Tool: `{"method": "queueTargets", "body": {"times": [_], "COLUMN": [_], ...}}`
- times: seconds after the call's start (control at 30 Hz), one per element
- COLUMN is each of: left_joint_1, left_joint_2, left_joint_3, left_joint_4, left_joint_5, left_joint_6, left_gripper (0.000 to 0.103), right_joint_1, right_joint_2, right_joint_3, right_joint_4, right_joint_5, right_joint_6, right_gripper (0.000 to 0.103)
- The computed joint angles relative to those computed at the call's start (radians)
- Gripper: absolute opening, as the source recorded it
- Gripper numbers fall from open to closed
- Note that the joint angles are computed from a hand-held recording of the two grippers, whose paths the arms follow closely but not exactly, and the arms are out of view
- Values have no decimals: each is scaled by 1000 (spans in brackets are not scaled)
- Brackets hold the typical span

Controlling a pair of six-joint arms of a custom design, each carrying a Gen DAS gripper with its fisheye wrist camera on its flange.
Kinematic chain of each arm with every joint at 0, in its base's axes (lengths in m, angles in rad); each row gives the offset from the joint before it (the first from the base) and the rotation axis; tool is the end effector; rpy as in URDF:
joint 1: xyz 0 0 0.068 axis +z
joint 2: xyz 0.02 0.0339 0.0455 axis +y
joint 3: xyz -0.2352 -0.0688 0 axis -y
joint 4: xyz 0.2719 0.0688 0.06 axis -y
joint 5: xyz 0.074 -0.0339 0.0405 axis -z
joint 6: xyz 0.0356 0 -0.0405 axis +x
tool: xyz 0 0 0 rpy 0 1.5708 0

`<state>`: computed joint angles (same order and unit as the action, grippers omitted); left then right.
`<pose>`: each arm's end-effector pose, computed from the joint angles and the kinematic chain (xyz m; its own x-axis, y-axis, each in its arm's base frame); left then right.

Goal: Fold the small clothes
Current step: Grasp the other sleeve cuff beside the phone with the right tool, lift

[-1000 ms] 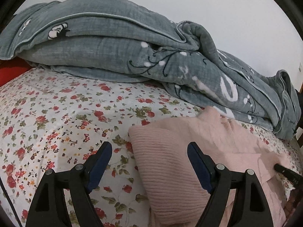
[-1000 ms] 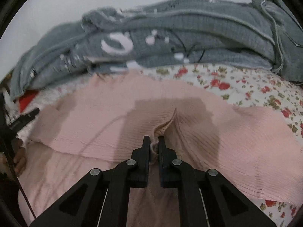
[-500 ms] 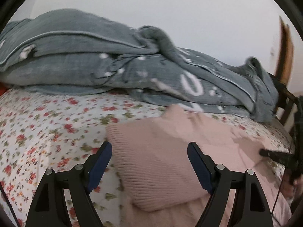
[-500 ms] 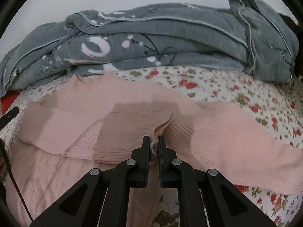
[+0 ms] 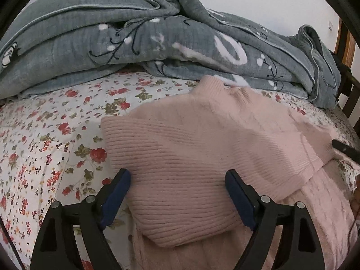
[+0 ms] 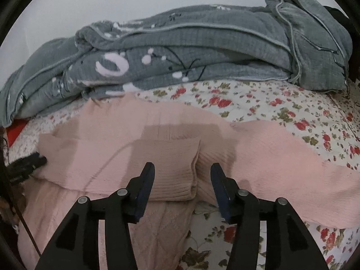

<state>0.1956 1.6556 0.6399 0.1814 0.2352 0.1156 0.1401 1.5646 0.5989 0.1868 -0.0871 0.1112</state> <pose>0.3029 0.0516 0.0679 -0.7259 -0.0295 -0.6871 0.0486 0.9944 -0.0940 0.2971 0.0450 0.0823 -0.7136 0.0110 -0.7005 -0.1220 0.9826 0.1397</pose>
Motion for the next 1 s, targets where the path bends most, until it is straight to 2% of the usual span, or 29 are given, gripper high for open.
{"method": "queueTargets", "body": {"times": [0.1,0.17,0.2,0.3,0.4,0.5,0.53,0.67,0.73,0.9,0.93,1.0], "left_joint_1": [5,8,9,8,7,6,6,11,17,29,30,38], "left_joint_2": [-5,-5,-5,-7,-10,-10,-11,-16,-17,-4,-1,6], "left_joint_3": [-3,1,1,-2,-5,-7,-8,-11,-12,-2,0,7], "left_joint_4": [0,-4,-5,-4,-2,2,3,5,5,3,3,1], "left_joint_5": [8,12,13,12,11,8,9,18,20,27,26,36], "left_joint_6": [0,2,3,2,0,1,0,-11,-18,-32,-34,-37], "left_gripper": [86,87,87,87,87,88,88,88,89,90,90,90], "right_joint_1": [-38,-122,-164,-376,-689,-911,-989,-1109,-1135,-1087,-1080,-1076], "right_joint_2": [-149,-293,-335,-479,-547,-477,-405,-225,-164,-16,-1,28], "right_joint_3": [-64,-149,-174,-270,-335,-327,-299,-210,-171,-64,-47,-13], "right_joint_4": [-57,-94,-107,-150,-194,-193,-179,-148,-141,-106,-105,-115], "right_joint_5": [26,-2,-20,-79,-209,-323,-367,-458,-501,-484,-487,-495], "right_joint_6": [-28,-82,-110,-211,-313,-397,-425,-454,-459,-405,-393,-383], "right_gripper": [52,63,65,66,66,66,66,66,66,66,64,54]}}
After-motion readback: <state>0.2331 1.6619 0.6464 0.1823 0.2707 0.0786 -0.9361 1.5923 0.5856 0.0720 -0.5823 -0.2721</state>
